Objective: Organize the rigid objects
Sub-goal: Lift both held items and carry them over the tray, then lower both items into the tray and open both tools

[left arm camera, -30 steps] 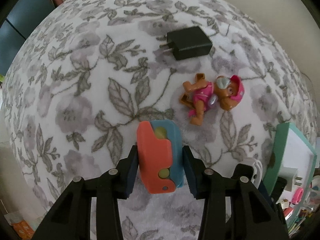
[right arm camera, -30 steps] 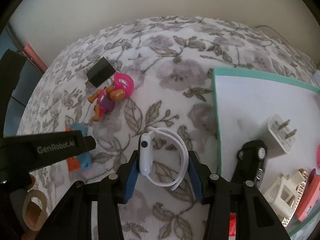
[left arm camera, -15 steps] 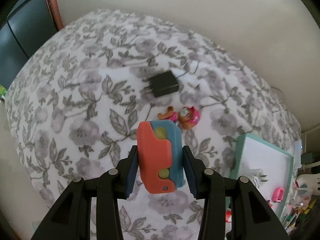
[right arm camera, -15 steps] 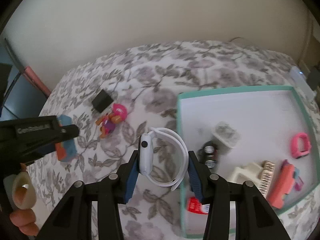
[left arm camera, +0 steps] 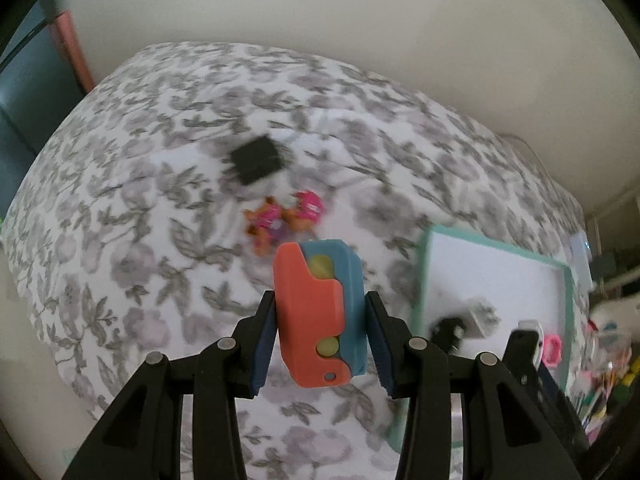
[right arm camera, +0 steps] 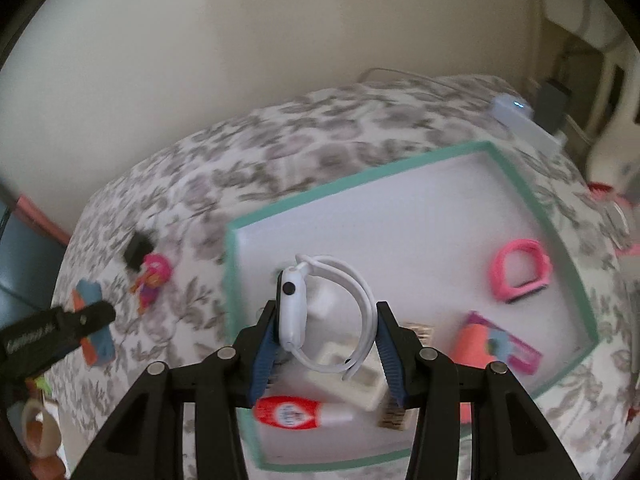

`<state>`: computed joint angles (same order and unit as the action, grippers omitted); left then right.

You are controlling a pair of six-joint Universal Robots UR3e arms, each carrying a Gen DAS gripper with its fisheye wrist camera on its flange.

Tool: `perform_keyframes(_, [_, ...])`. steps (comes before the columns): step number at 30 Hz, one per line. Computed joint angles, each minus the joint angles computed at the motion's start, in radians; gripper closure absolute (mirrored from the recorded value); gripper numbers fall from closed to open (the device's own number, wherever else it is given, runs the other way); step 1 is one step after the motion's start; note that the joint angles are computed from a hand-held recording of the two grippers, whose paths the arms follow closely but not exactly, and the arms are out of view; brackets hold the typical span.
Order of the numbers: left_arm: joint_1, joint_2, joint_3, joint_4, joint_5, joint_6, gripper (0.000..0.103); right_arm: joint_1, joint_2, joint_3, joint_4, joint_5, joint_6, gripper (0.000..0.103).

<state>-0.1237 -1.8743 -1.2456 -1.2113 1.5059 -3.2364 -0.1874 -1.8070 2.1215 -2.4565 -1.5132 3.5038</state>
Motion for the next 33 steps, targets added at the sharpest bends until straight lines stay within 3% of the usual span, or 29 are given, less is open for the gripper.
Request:
perform_keyframes(12, [-0.245,-0.04,0.0,0.013,-0.006,0.06,0.058,-0.263,-0.176,0.138,0.098,0.089,-0.092,0.054])
perform_keyframes(19, [-0.308,-0.099,0.024,0.04,0.027,0.049,0.058,-0.393,-0.27,0.188,0.152,0.135,-0.151,0.053])
perform_keyframes(33, [-0.341,-0.148,0.027,0.113,0.098,0.036,0.058,-0.379,-0.239,0.189,0.117,0.135,-0.175,0.053])
